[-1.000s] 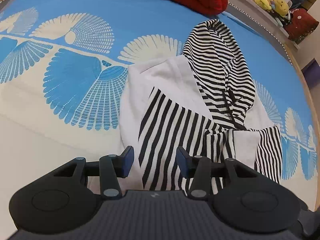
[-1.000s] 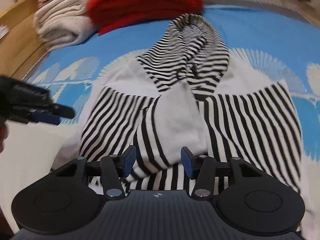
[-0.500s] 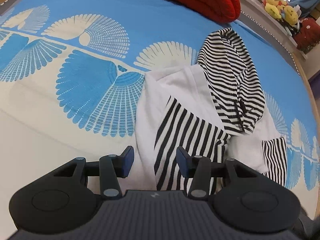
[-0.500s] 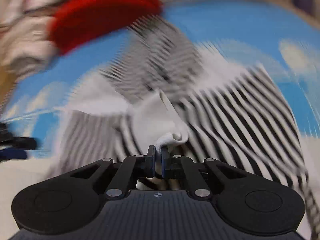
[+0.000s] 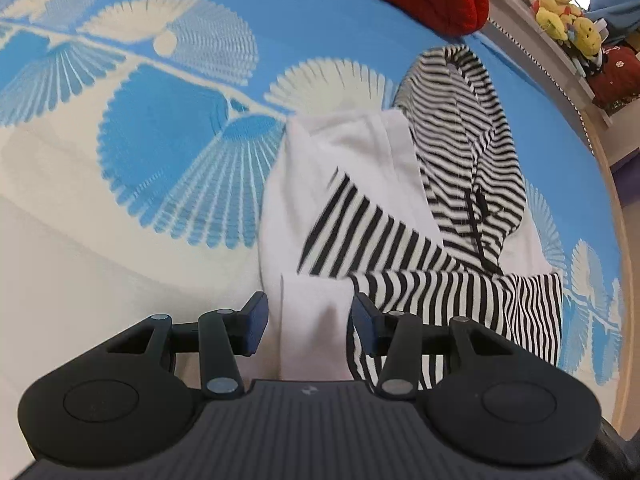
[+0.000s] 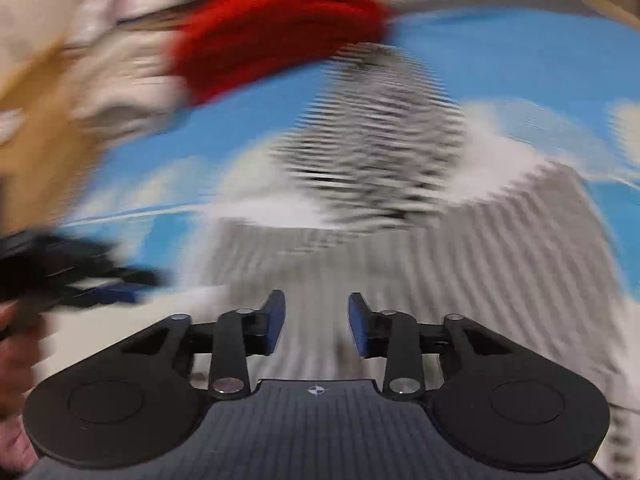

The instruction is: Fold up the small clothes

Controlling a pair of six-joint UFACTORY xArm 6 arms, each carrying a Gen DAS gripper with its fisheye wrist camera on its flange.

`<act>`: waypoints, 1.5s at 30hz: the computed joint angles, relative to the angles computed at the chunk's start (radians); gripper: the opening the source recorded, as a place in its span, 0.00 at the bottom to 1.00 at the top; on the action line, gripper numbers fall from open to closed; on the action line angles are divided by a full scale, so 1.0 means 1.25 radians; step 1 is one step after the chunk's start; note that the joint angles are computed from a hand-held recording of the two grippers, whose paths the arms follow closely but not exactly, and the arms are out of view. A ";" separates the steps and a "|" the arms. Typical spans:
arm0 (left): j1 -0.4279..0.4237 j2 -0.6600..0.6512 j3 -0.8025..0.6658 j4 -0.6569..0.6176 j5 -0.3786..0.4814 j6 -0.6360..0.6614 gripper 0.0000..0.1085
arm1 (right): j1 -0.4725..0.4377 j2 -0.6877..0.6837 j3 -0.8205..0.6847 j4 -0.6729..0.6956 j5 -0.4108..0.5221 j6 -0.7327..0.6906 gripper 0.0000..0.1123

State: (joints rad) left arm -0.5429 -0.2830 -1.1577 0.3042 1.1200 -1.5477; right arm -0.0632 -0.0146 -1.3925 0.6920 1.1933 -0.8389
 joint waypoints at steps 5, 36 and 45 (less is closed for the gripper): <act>0.001 0.021 0.023 -0.080 -0.024 0.036 0.47 | -0.025 0.083 -0.059 -0.247 -0.082 0.283 0.36; -0.082 0.164 -0.153 -0.009 0.159 0.009 0.14 | -0.082 0.150 -0.130 -0.380 -0.105 0.481 0.36; -0.110 0.192 -0.224 0.066 0.158 0.008 0.31 | -0.058 0.071 -0.034 -0.309 -0.185 0.300 0.41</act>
State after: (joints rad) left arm -0.6804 -0.0427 -1.4374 0.3873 1.3181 -1.5372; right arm -0.1351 0.0745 -1.4349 0.3057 0.9623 -0.4636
